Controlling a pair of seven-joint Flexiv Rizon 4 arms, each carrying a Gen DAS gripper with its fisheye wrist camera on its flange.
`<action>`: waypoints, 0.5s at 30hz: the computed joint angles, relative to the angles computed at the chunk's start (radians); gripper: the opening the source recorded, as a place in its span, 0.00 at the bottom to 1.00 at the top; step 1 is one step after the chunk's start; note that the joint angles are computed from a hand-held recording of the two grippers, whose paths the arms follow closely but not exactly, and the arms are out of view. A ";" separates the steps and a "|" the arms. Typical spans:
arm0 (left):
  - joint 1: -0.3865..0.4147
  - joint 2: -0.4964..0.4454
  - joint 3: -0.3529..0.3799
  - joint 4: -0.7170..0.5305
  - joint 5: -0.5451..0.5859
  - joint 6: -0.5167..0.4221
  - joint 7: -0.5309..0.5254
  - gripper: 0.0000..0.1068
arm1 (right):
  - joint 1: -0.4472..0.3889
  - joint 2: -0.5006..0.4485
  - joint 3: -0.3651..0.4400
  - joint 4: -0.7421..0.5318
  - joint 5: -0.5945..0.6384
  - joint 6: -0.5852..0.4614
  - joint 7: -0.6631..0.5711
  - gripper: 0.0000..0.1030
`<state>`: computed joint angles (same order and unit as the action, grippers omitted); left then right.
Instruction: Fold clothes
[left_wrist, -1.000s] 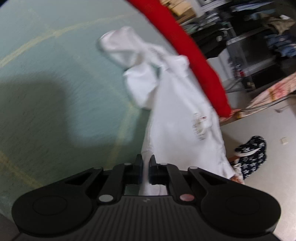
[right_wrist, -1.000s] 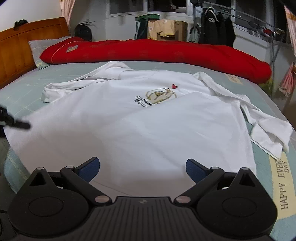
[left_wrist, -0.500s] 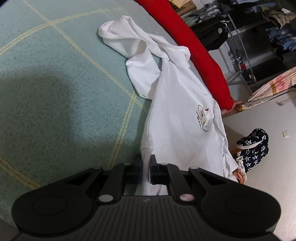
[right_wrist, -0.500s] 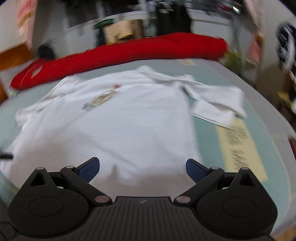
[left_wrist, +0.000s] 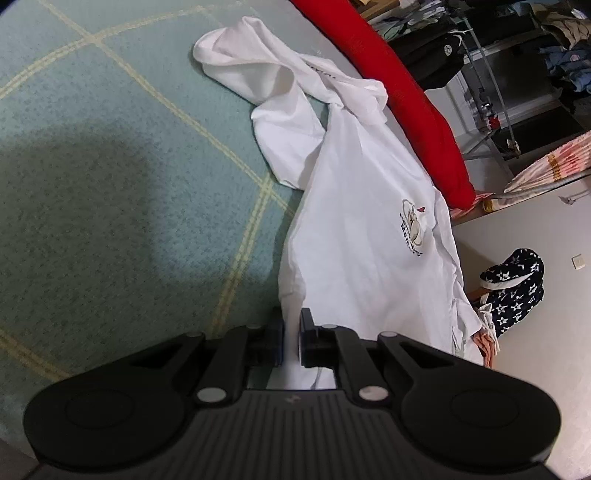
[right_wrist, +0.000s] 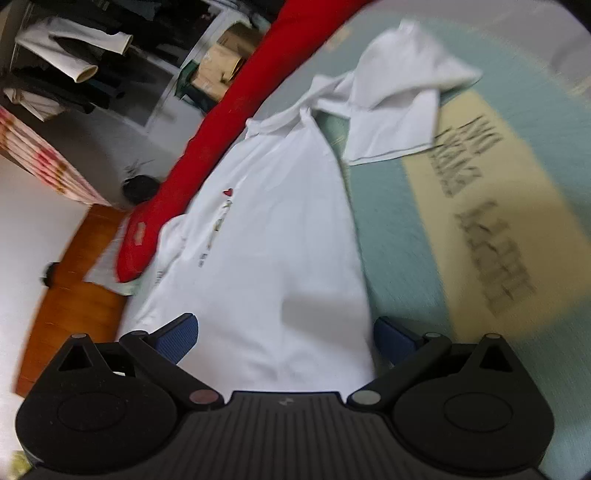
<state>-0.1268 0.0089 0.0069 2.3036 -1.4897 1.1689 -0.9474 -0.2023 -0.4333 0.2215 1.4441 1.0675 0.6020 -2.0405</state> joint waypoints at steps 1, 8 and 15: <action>0.001 -0.001 0.001 -0.001 -0.002 -0.004 0.000 0.06 | -0.004 -0.028 0.000 -0.034 0.013 -0.026 0.020 1.00; -0.003 -0.005 -0.002 0.004 -0.096 -0.020 0.043 0.10 | -0.073 -0.067 0.023 -0.103 0.002 -0.267 0.086 1.00; 0.015 -0.030 0.000 -0.020 -0.038 -0.053 0.024 0.09 | -0.048 -0.120 0.019 -0.166 0.026 -0.278 0.049 1.00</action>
<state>-0.1114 -0.0215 0.0065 2.2836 -1.5275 1.1155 -0.9236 -0.2501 -0.5532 0.2406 1.2781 1.0938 0.3242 -1.9915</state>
